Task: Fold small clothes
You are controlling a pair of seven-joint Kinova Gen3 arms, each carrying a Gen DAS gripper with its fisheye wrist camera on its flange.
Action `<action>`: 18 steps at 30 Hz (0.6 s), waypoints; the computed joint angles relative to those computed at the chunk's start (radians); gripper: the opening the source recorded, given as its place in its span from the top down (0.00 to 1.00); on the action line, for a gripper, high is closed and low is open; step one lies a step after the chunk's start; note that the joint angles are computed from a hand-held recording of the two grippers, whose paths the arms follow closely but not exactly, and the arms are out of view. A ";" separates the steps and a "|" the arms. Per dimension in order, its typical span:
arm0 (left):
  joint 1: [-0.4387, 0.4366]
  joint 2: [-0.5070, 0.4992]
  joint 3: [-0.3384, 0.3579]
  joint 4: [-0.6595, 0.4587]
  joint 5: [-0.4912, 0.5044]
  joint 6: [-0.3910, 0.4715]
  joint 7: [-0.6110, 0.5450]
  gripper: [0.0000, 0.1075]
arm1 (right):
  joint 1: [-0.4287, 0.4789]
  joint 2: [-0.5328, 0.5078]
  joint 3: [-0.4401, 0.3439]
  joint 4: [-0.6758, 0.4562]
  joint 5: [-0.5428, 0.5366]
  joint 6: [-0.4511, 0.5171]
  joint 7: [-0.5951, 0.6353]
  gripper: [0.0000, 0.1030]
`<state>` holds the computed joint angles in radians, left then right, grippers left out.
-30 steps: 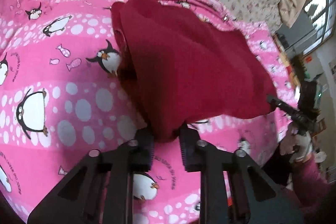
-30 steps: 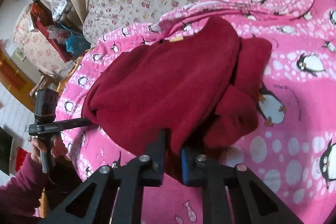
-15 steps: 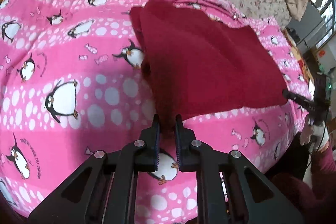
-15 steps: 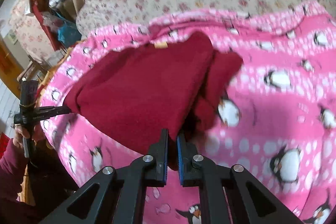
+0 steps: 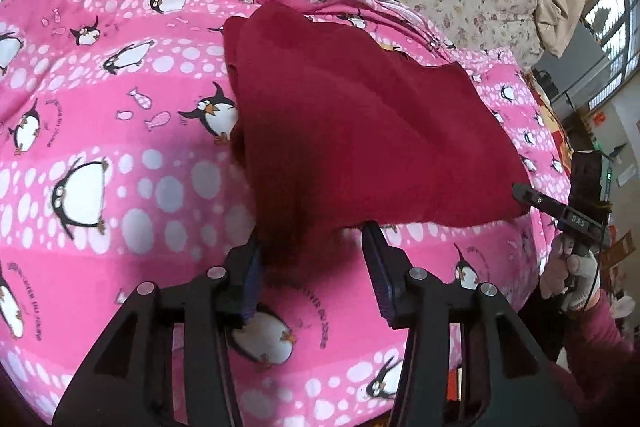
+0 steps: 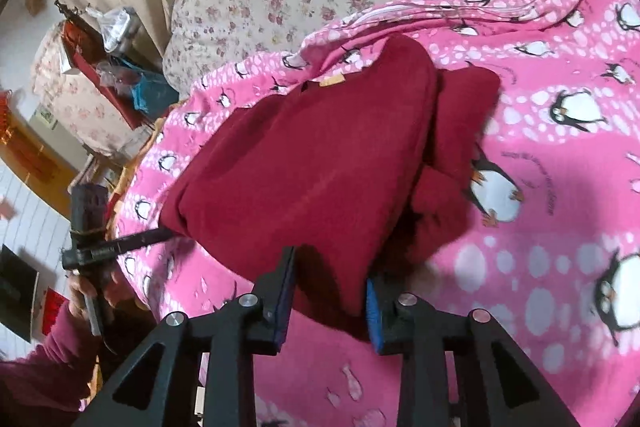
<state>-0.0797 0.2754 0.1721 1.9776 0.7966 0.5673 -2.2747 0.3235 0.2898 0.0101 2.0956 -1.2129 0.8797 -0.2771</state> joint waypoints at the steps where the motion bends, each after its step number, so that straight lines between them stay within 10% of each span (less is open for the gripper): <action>1: -0.006 0.008 0.009 -0.002 0.005 -0.004 0.006 0.60 | -0.012 -0.006 -0.003 0.005 -0.012 -0.025 0.006 0.77; 2: 0.005 0.017 0.002 -0.009 -0.002 -0.007 0.028 0.84 | -0.042 -0.018 0.001 0.006 -0.007 -0.065 0.001 0.90; 9: 0.026 -0.093 -0.016 -0.019 -0.107 -0.024 0.059 0.88 | -0.330 -0.171 0.133 0.010 0.255 -0.337 -0.124 0.94; 18: 0.031 -0.017 -0.020 0.010 -0.125 -0.015 0.089 0.88 | -0.129 -0.156 0.003 0.002 0.352 -0.295 -0.208 0.94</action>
<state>-0.0485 0.2584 0.1525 1.9878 0.6721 0.5523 -2.1853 0.1949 0.1333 0.0128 2.0977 -0.8610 0.5847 -0.4850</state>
